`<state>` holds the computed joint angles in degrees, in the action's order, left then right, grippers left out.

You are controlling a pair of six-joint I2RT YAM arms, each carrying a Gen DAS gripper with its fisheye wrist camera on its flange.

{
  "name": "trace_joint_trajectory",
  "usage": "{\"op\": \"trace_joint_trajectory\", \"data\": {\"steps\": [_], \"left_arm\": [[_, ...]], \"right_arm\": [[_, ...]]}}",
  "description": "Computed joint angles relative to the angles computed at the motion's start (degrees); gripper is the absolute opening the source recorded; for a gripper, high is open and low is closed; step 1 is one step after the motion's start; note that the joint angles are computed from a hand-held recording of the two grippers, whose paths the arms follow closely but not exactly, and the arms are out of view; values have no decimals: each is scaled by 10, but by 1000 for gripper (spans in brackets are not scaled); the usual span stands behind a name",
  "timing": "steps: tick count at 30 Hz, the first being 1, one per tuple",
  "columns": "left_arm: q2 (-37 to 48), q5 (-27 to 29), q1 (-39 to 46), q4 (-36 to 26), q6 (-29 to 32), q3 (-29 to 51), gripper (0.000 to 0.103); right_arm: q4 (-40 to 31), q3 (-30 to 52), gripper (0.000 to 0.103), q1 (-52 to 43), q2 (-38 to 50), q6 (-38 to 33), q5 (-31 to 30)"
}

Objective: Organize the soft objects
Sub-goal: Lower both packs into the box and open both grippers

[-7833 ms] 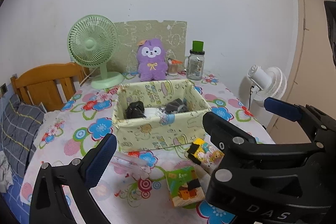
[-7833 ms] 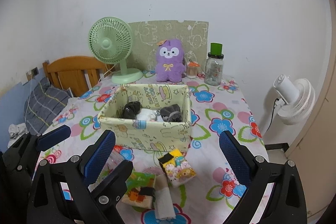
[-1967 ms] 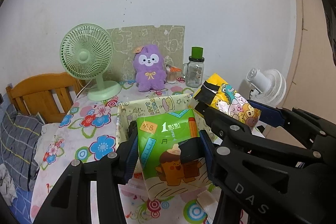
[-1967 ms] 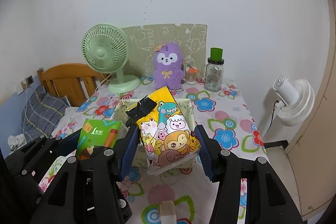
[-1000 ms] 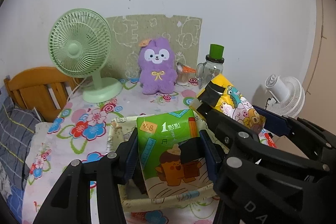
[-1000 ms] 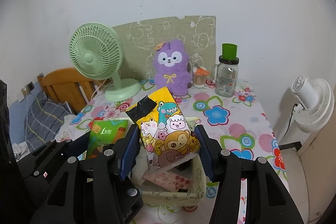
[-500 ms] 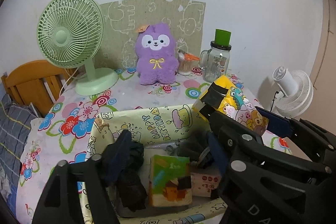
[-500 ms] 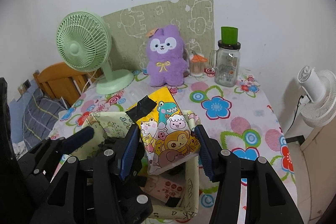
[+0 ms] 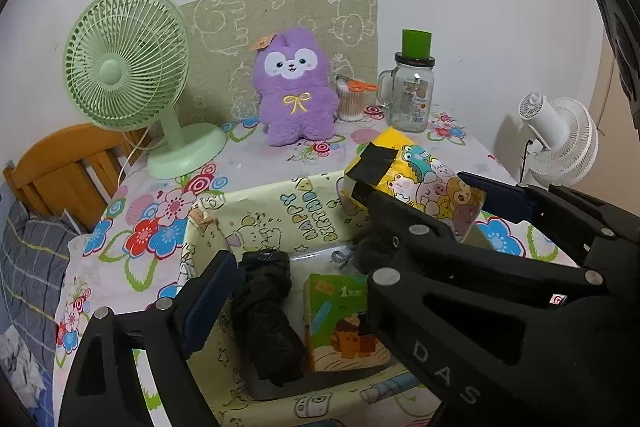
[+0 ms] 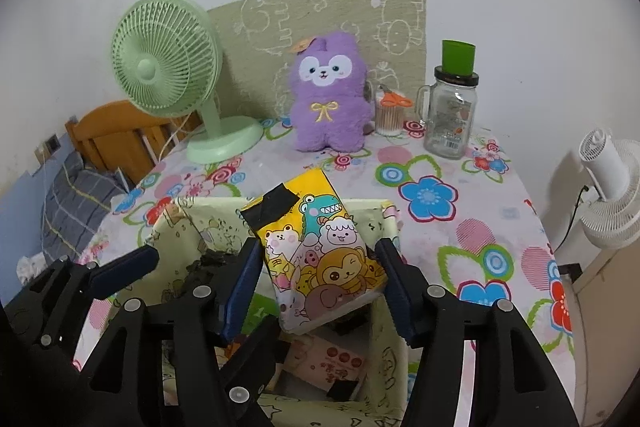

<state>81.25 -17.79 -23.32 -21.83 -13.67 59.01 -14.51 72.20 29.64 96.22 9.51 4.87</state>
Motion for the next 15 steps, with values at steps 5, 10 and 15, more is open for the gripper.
{"op": "trace_joint_trajectory", "data": {"steps": [5, 10, 15], "left_arm": [[-9, 1, 6, 2, -5, -11, 92], [-21, 11, 16, -4, -19, -17, 92], [-46, 4, 3, -2, -18, -33, 92]], "right_arm": [[-2, 0, 80, 12, 0, -7, 14], [-1, -15, 90, 20, -19, -3, 18], [-10, -29, 93, 28, -42, 2, 34]]}}
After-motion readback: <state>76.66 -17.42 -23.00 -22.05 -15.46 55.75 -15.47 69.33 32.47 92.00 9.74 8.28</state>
